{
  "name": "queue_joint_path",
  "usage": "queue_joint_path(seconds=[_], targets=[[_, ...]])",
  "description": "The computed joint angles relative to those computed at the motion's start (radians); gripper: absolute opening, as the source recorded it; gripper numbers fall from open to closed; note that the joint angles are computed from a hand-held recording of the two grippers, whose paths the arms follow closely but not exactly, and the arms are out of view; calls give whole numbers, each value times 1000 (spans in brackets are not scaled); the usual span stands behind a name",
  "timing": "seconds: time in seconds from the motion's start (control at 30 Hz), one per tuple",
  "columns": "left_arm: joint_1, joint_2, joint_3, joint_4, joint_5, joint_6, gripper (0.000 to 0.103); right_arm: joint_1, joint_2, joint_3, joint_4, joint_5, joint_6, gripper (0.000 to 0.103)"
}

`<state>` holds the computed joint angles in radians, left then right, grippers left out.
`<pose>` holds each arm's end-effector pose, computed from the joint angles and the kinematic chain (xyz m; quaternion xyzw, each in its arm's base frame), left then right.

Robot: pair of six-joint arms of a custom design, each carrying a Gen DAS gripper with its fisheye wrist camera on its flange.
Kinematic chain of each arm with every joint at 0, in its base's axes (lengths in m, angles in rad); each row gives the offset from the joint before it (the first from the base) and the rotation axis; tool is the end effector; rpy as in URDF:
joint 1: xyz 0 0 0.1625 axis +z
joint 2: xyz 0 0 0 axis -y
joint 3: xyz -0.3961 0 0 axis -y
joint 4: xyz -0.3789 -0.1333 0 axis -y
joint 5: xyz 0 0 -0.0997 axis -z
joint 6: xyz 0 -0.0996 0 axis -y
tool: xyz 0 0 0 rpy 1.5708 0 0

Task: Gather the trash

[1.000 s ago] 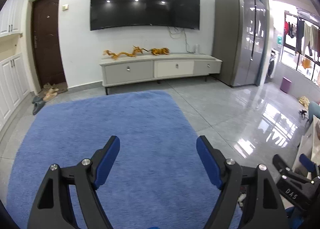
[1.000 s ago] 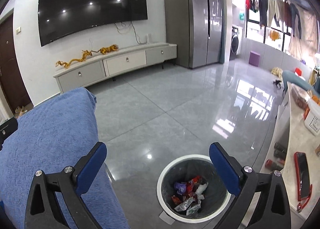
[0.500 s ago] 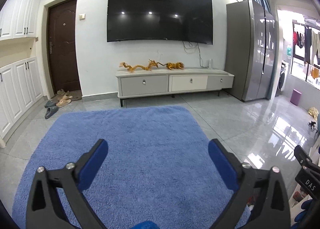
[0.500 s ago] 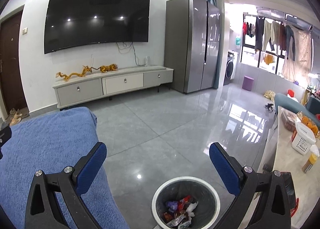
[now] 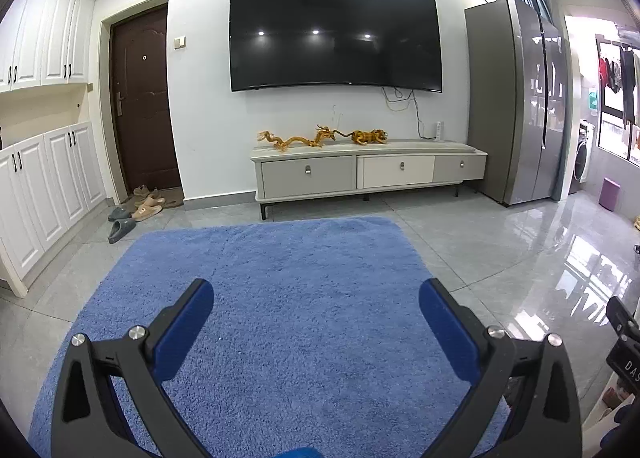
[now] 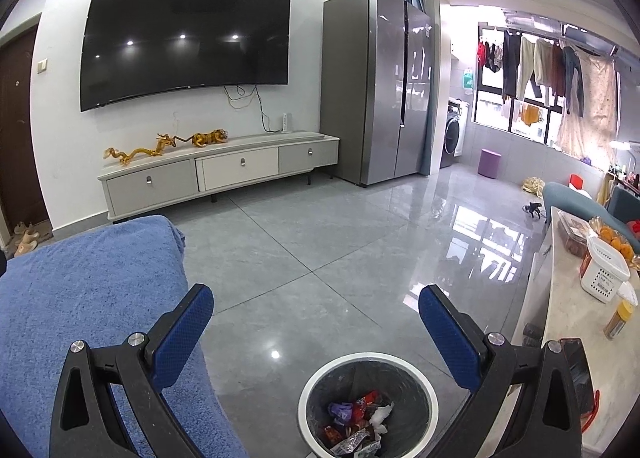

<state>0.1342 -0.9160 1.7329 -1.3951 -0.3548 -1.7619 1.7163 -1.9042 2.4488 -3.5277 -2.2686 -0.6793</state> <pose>-0.4910 -0.2950 0.0980 0.1515 0.7563 -0.5132 0.3764 0.1100 -0.2725 0.4269 0.0833 -0.7440 0.5196 0.4117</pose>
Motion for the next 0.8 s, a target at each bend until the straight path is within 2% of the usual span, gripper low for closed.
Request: queue_joint_path(seconds=[0.47,0.8], targets=[[15,3,6,-26,0,19,103,-18,-2,-2,-9,2,3,103],[12,8,29,-93,-4,70,103,-31,6,4,-20,2,7,103]])
